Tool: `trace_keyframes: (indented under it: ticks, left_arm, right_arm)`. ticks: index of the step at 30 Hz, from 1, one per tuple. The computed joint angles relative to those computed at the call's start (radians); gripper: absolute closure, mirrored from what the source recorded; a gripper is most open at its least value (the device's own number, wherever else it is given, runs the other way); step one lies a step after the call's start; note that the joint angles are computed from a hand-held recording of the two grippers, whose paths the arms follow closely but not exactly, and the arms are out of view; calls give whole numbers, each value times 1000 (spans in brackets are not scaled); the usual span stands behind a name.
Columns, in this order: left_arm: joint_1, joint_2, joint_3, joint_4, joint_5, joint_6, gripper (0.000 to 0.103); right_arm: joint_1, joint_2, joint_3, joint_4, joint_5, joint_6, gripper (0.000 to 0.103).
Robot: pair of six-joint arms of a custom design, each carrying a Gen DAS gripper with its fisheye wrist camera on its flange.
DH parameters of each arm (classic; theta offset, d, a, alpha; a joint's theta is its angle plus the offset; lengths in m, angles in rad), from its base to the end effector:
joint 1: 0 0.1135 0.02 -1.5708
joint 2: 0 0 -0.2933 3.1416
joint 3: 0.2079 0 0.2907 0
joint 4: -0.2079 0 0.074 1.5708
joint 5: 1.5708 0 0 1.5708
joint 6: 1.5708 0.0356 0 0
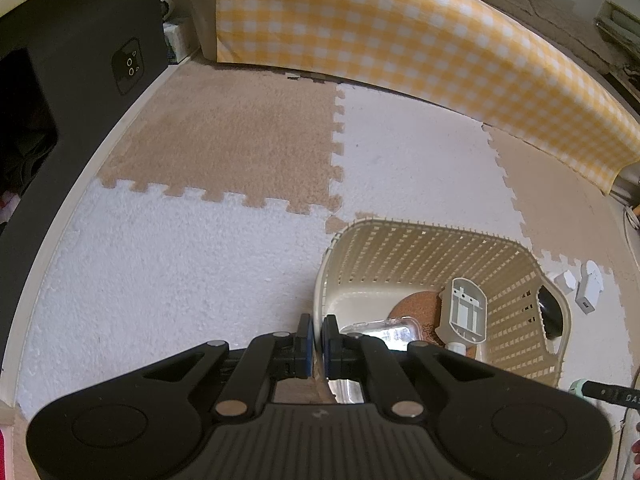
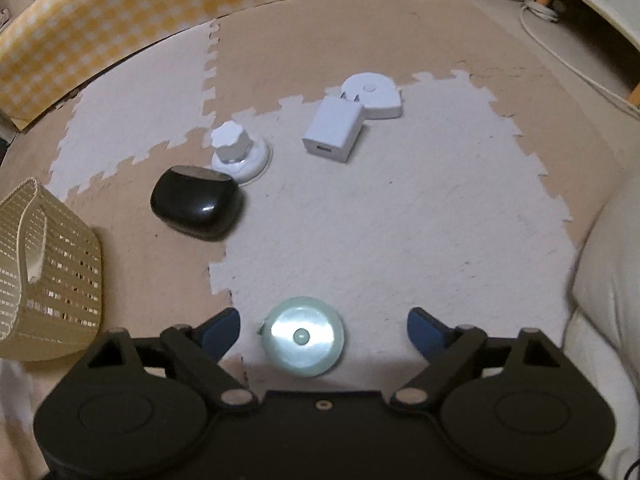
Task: Organize rigid objects
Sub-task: 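Grasp the mint-green round case with the right gripper, then carry the mint-green case with the right gripper and release it into the basket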
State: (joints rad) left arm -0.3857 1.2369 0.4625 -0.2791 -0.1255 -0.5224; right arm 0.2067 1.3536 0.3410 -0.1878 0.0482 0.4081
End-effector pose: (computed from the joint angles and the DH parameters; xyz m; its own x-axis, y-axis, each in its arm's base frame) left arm 0.2085 -0.0799 0.1396 -0.8555 -0.1869 -0.4829 -0.1280 0.9800 -0.1525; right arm 0.1941 0.0390 0.0883 -0.9120 0.2138 -0.3501 0.1896 0.9765 0.1024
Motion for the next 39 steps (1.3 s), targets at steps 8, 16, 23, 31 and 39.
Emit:
trace_keyframes:
  ticks: [8, 16, 23, 31, 39]
  left_arm:
    - [38, -12, -8, 9, 52, -4, 99]
    - [49, -48, -21, 14, 65, -15, 100]
    - [83, -55, -36, 35, 104, -19, 100]
    - [101, -46, -43, 48, 123, -8, 100]
    - [72, 7, -35, 69, 97, -19, 99]
  right_arm:
    - [44, 76, 7, 50, 11, -2, 28]
    - [99, 112, 15, 61, 48, -19, 40]
    - [107, 99, 14, 56, 60, -37, 50]
    - [129, 58, 5, 61, 57, -13, 50]
    - [142, -122, -15, 22, 15, 26, 50]
